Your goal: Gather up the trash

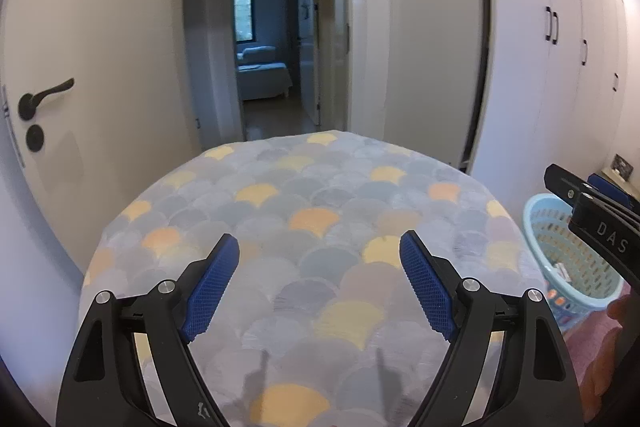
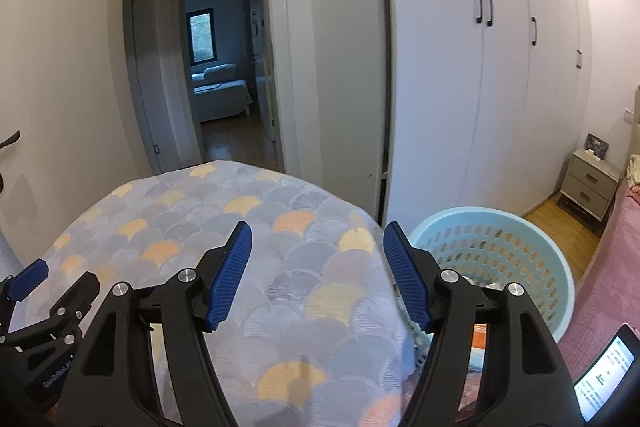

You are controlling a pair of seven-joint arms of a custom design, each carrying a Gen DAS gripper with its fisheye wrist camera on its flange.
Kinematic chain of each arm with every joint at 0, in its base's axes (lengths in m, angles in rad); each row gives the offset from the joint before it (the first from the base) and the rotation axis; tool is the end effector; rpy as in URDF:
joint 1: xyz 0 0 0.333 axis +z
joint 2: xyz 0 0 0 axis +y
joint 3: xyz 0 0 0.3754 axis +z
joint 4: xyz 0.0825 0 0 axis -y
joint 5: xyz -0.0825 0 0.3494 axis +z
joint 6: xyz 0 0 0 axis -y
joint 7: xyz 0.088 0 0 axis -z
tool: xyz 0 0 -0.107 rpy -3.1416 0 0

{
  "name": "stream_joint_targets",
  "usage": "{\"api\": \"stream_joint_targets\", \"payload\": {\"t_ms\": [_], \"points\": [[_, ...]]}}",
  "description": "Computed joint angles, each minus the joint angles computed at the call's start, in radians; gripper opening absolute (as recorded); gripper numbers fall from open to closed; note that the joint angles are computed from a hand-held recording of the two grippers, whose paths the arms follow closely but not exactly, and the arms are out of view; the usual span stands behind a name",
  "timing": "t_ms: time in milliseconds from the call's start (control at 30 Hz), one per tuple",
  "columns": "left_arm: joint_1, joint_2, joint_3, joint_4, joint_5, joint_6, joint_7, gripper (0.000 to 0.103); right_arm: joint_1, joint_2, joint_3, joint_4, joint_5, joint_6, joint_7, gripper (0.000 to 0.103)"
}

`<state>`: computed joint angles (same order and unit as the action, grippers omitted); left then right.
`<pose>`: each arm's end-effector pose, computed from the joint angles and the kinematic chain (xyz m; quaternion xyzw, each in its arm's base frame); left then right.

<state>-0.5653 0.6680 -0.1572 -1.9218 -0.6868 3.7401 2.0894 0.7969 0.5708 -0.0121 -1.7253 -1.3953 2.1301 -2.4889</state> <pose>0.5625 -0.3529 0.3389 -0.4975 0.7098 -0.4008 0.2966 0.5120 0.4521 0.3417 -0.4348 0.7346 -0.4314 0.2920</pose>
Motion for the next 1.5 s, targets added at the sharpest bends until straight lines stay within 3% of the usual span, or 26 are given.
{"api": "stream_joint_targets", "payload": {"t_ms": [300,533,733,900,1367,1467,1500], "points": [[-0.021,0.070,0.060,0.082,-0.106,-0.031,0.026,0.080,0.010,0.108,-0.030,0.142,0.032,0.044,-0.096,0.065],[-0.011,0.103,0.071,0.128,-0.130,-0.070,0.013,0.080,0.028,0.167,-0.070,0.224,0.062,0.086,-0.164,0.065],[-0.017,0.113,0.098,0.152,-0.143,-0.139,-0.005,0.080,0.032,0.214,-0.099,0.282,0.106,0.127,-0.211,0.065],[-0.056,0.114,0.163,0.160,-0.156,-0.204,-0.048,0.080,0.031,0.241,-0.121,0.308,0.141,0.167,-0.234,0.065],[-0.096,0.117,0.224,0.147,-0.109,-0.214,-0.137,0.080,0.041,0.267,-0.158,0.329,0.193,0.216,-0.264,0.065],[-0.089,0.113,0.206,0.129,-0.089,-0.161,-0.142,0.080,0.049,0.255,-0.164,0.316,0.191,0.214,-0.253,0.065],[-0.114,0.112,0.224,0.121,-0.110,-0.126,-0.128,0.080,0.058,0.244,-0.171,0.301,0.180,0.207,-0.234,0.065]]}}
